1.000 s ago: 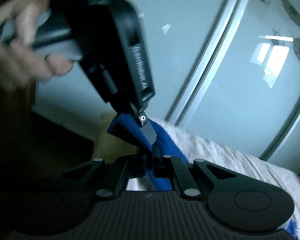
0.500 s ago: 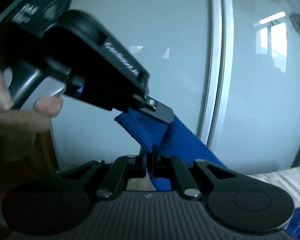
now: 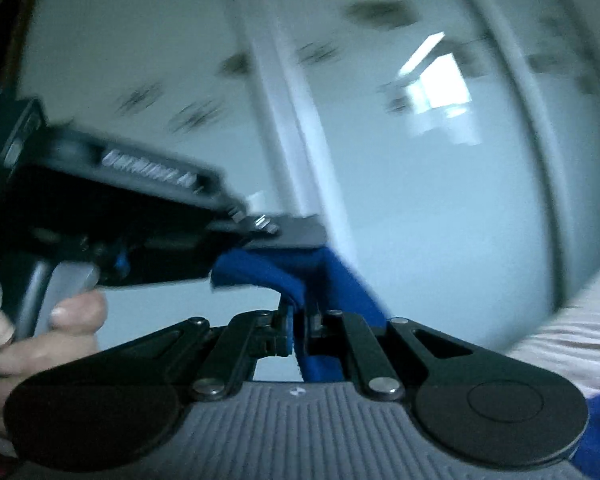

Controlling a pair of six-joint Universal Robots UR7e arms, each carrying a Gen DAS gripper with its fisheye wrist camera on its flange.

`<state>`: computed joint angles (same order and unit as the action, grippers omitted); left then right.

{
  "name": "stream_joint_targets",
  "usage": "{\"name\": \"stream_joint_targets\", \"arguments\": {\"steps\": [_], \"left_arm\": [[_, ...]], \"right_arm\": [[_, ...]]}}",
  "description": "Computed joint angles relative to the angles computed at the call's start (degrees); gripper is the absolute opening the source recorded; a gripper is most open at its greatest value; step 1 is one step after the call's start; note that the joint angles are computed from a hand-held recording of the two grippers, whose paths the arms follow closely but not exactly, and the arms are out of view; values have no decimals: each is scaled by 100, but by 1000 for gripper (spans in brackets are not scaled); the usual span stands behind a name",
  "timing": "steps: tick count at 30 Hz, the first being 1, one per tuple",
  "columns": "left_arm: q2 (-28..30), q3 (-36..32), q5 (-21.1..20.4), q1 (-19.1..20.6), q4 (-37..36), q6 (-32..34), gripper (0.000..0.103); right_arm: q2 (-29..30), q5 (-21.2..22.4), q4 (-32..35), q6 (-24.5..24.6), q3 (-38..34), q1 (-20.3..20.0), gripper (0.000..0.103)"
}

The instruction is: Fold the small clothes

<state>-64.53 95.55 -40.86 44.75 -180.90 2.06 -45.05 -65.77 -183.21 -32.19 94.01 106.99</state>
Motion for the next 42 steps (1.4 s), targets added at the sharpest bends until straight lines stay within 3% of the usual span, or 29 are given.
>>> {"name": "stream_joint_targets", "arguments": {"steps": [5, 10, 12, 16, 25, 30, 39, 41, 42], "left_arm": [[987, -973, -829, 244, 768, 40, 2], [1978, -2117, -1501, 415, 2005, -262, 2], [2237, -2267, -1718, 430, 2270, -331, 2], [2767, -2575, -2045, 446, 2634, -218, 2], [4049, -3707, -2609, 568, 3341, -74, 2], [4377, -4015, -2714, 558, 3714, -225, 2], [4552, -4169, -3051, 625, 3923, -338, 9], [4529, -4143, -3177, 640, 3898, -329, 16], [4501, -4136, -3245, 646, 3935, -330, 27]], "right_arm": [[-359, -484, -737, 238, 386, -407, 5], [-622, -1116, -1512, 559, 773, -839, 5], [-722, -1308, -1683, 756, 898, -1007, 5], [-1015, -1652, -1969, 943, 1196, -1440, 5], [-1333, -2450, -2304, 1246, 1491, -1990, 5], [-1442, -2680, -2284, 1537, 1652, -2221, 5], [-1463, -3129, -2196, 1887, 1669, -2199, 5], [-1469, -3240, -2260, 1853, 1698, -2181, 5], [-1461, -3283, -2265, 1865, 1699, -2187, 5]]}}
